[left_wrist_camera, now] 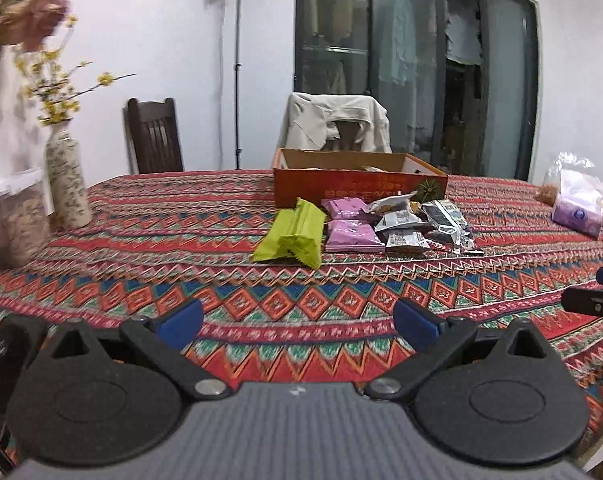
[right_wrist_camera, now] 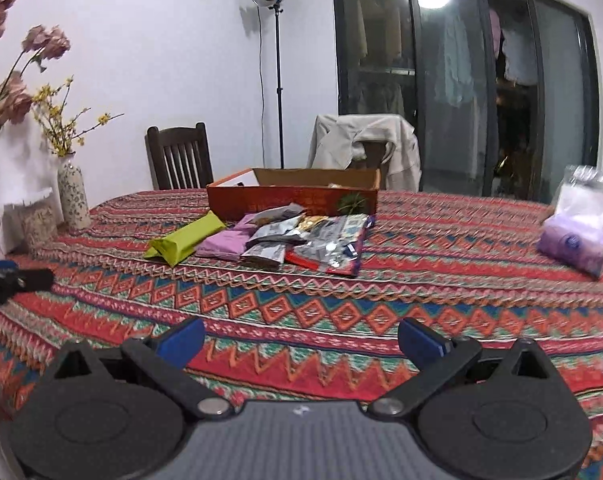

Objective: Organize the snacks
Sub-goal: 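Withdraw both tools from the box back toward the snack pile, then grasp a yellow-green bar with the left tool while the right grasps a white packet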

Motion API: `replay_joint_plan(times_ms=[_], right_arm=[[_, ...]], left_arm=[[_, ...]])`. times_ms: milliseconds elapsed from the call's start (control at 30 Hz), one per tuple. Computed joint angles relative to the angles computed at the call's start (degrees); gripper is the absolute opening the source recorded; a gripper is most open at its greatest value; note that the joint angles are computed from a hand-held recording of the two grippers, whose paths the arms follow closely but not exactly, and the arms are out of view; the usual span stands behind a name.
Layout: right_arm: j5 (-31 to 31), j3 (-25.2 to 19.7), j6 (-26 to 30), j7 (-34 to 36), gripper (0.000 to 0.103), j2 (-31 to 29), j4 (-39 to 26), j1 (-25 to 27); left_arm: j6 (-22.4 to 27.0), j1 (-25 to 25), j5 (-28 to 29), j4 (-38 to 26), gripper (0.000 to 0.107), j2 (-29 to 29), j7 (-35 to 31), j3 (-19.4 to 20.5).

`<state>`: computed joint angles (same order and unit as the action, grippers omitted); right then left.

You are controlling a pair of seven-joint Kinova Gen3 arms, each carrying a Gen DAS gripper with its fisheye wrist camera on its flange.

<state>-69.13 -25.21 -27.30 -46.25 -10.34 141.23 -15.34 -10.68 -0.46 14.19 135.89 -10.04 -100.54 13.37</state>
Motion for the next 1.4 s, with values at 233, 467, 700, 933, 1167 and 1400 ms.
replay_joint_plan(times_ms=[233,467,700,933,1167,1400], right_arm=[[5.35,2.53,4.58,0.53,0.101,7.99,-7.17,3.63],[9.20,15.56,8.69,7.70,0.091,15.56,-16.92,-4.29],[16.38,25.30,22.56,12.02,0.087,24.94,-32.47,-5.54],[24.95,35.01,37.67,17.51,0.088,36.38,-51.05,-8.45],[40.89,16.94,53.98,7.12,0.083,46.64,-69.55,7.80],[34.59,16.86,60.16,4.63,0.049,45.74,-68.72,11.46]], left_arm=[[1.00,6.73,3.16,-9.75,0.102,11.70,-10.07,-5.72],[3.98,13.52,7.67,-21.31,0.082,21.02,-18.54,-12.97],[11.69,18.40,4.97,-33.20,0.068,28.94,-17.73,-20.25],[12.01,11.17,0.18,-35.79,0.066,32.38,-14.00,-12.79],[11.73,-3.71,-4.76,-35.46,0.042,33.15,-10.89,3.59],[14.91,-16.51,-4.96,-37.10,0.036,35.02,-6.86,17.02]])
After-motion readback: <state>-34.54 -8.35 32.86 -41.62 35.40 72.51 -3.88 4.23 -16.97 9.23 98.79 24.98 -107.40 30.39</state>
